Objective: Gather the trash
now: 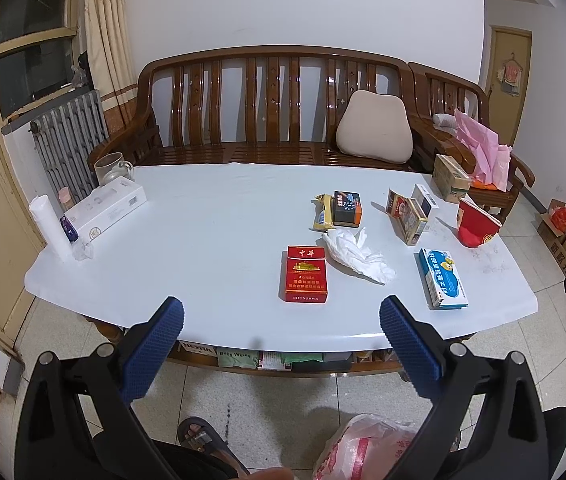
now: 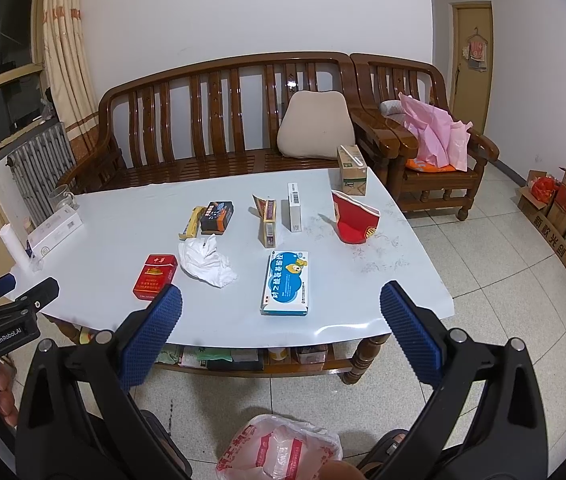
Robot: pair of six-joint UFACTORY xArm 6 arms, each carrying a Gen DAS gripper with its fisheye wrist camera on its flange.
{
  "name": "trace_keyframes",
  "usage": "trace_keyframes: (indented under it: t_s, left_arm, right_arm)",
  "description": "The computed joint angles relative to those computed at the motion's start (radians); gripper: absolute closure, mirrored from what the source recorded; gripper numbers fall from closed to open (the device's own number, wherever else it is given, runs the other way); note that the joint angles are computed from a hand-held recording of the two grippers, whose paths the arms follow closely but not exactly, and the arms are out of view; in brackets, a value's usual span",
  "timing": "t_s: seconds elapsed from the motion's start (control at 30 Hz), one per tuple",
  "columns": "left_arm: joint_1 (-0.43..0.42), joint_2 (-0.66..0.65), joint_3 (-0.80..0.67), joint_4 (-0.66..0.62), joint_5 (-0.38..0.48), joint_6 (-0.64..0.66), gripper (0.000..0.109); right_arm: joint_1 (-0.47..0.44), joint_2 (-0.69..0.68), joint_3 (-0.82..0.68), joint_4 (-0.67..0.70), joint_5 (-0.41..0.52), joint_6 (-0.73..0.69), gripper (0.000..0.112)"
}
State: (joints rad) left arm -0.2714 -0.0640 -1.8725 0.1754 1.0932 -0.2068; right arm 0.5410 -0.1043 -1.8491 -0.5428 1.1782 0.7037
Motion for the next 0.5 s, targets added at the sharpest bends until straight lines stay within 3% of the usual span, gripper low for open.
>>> trace_keyframes:
  t_s: [0.5]
  left_arm:
    - [-0.002, -0.008, 0.020, 0.001, -0.006, -0.005, 0.012]
  right_arm:
    - [0.000, -0.002, 0.005, 0.000, -0.001, -0.001, 0.015]
